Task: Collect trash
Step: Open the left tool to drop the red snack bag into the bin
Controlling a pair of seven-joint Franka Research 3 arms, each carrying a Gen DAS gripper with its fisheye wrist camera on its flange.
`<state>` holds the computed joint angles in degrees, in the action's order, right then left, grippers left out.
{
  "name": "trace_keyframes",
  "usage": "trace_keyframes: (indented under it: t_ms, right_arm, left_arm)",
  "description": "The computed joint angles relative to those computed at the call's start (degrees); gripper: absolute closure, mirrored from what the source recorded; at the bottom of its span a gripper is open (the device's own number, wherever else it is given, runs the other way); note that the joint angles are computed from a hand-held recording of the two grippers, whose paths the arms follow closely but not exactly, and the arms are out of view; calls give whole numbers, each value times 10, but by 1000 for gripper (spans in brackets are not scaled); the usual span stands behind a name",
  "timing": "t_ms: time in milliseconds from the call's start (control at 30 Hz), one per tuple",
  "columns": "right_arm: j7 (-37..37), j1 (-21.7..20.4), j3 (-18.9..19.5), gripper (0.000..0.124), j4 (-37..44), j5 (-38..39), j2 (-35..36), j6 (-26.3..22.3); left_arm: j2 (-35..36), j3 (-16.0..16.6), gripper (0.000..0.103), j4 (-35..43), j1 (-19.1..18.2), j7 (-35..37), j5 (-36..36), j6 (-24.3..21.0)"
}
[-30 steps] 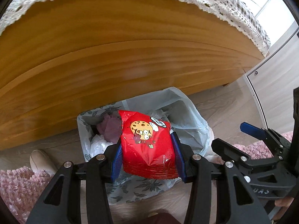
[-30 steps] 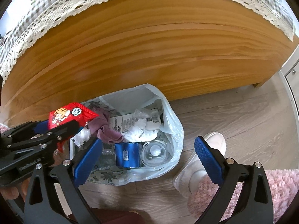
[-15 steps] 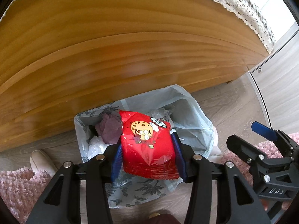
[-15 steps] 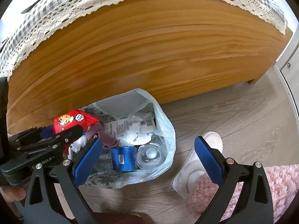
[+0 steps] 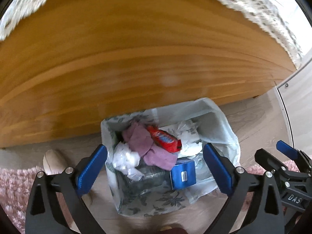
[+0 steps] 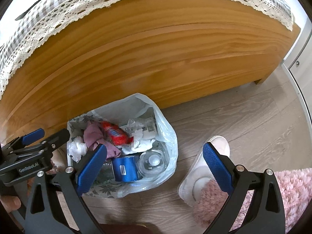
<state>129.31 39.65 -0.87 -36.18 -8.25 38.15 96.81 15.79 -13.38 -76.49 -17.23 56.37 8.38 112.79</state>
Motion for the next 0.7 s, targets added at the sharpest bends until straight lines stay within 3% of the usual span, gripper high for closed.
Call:
trace_keyframes:
  t_ms: [533,700]
  right_arm:
    - [-10,11,-5,29,6,-15,5,-2]
    - [3,19,-10,29,-61,-41,-36,48]
  left_arm:
    - [-31,-1,8,-33,12,-4,-17,27]
    - [-56,1,8,-58,9,-7,12,71]
